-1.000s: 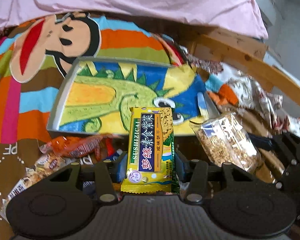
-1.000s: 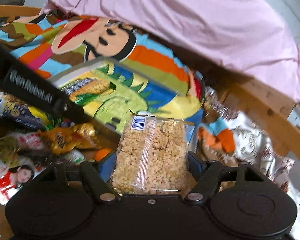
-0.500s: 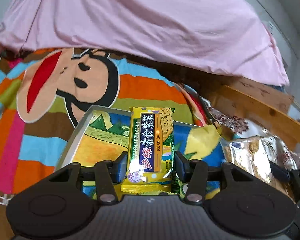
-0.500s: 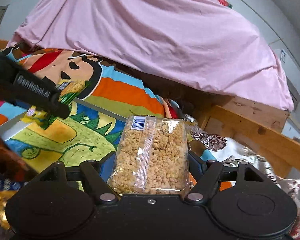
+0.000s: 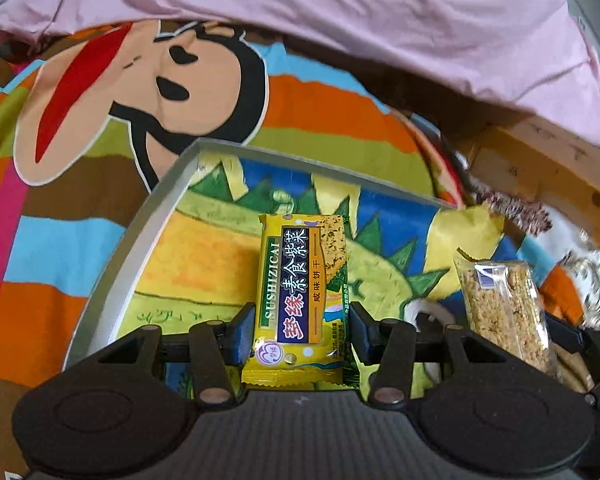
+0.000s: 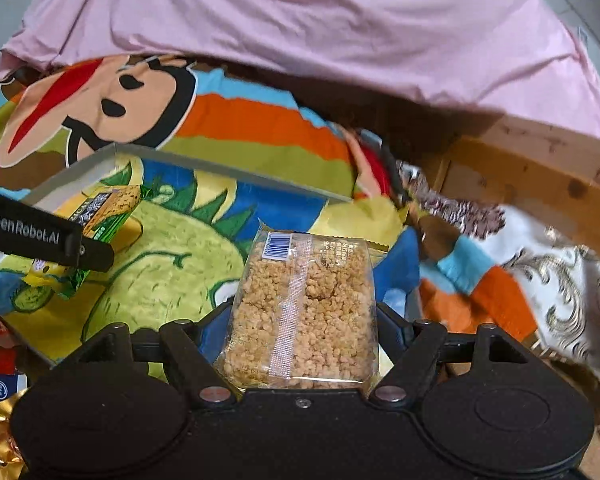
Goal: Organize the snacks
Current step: 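Lift both packs into the dinosaur tray and open both tools to release them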
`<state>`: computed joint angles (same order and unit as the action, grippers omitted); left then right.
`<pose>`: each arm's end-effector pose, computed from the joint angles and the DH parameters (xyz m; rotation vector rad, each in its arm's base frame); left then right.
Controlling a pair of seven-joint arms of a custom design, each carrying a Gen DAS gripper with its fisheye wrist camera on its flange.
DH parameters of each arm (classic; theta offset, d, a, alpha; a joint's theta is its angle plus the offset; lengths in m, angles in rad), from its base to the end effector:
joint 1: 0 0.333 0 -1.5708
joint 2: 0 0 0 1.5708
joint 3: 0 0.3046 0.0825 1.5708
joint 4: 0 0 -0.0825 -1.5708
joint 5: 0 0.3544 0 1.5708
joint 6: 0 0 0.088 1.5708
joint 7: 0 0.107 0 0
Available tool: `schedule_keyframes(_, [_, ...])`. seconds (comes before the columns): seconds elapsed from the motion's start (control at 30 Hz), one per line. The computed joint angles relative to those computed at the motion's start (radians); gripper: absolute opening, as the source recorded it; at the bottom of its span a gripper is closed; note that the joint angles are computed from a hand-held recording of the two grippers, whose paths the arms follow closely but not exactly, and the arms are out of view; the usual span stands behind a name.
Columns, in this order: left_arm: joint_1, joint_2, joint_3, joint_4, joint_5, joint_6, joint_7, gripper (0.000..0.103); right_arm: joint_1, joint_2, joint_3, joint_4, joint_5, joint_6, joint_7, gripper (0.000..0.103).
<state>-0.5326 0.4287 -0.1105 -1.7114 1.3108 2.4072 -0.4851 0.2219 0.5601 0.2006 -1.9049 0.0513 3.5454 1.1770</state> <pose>0.5371 -0.3839 0.3794 -2.0127 1.1805 -0.8818 0.6071 0.2419 0.3548 -1.9450 0.9493 -0.8364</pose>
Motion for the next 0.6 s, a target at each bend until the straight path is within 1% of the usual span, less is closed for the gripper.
schedule_keyframes(0.13, [0.006, 0.019, -0.009, 0.017, -0.062, -0.001, 0.062, 0.052, 0.004, -0.003, -0.003, 0.002, 0.009, -0.026, 0.000, 0.076])
schedule_keyframes(0.27, [0.004, 0.027, -0.006, 0.026, -0.106, 0.002, 0.105, 0.053, -0.020, -0.005, 0.020, 0.005, 0.000, -0.057, 0.006, 0.077])
schedule_keyframes(0.3, [0.005, 0.027, -0.005, 0.025, -0.116, 0.006, 0.112, 0.053, -0.028, -0.004, 0.028, 0.003, -0.007, -0.055, 0.006, 0.080])
schedule_keyframes(0.33, [0.007, 0.027, -0.005, 0.024, -0.128, 0.012, 0.119, 0.053, -0.021, -0.006, 0.022, 0.002, -0.002, -0.050, 0.003, 0.085])
schedule_keyframes(0.37, [0.008, 0.026, -0.004, 0.023, -0.136, 0.019, 0.124, 0.054, -0.011, -0.008, 0.013, -0.002, 0.004, -0.039, 0.000, 0.087])
schedule_keyframes(0.4, [0.004, 0.024, -0.001, 0.022, -0.139, 0.015, 0.125, 0.057, -0.016, -0.011, 0.018, -0.007, 0.001, -0.032, 0.001, 0.088])
schedule_keyframes(0.43, [0.002, 0.022, 0.000, 0.021, -0.144, 0.009, 0.129, 0.062, -0.023, -0.014, 0.025, -0.010, -0.006, -0.030, 0.005, 0.088])
schedule_keyframes(0.5, [-0.003, 0.013, 0.001, 0.014, -0.147, 0.005, 0.130, 0.067, -0.032, -0.027, 0.032, -0.021, -0.013, -0.025, 0.013, 0.089])
schedule_keyframes(0.6, [-0.009, -0.005, -0.001, 0.003, -0.143, -0.007, 0.119, 0.070, -0.050, -0.050, 0.045, -0.044, -0.025, 0.004, 0.039, 0.093])
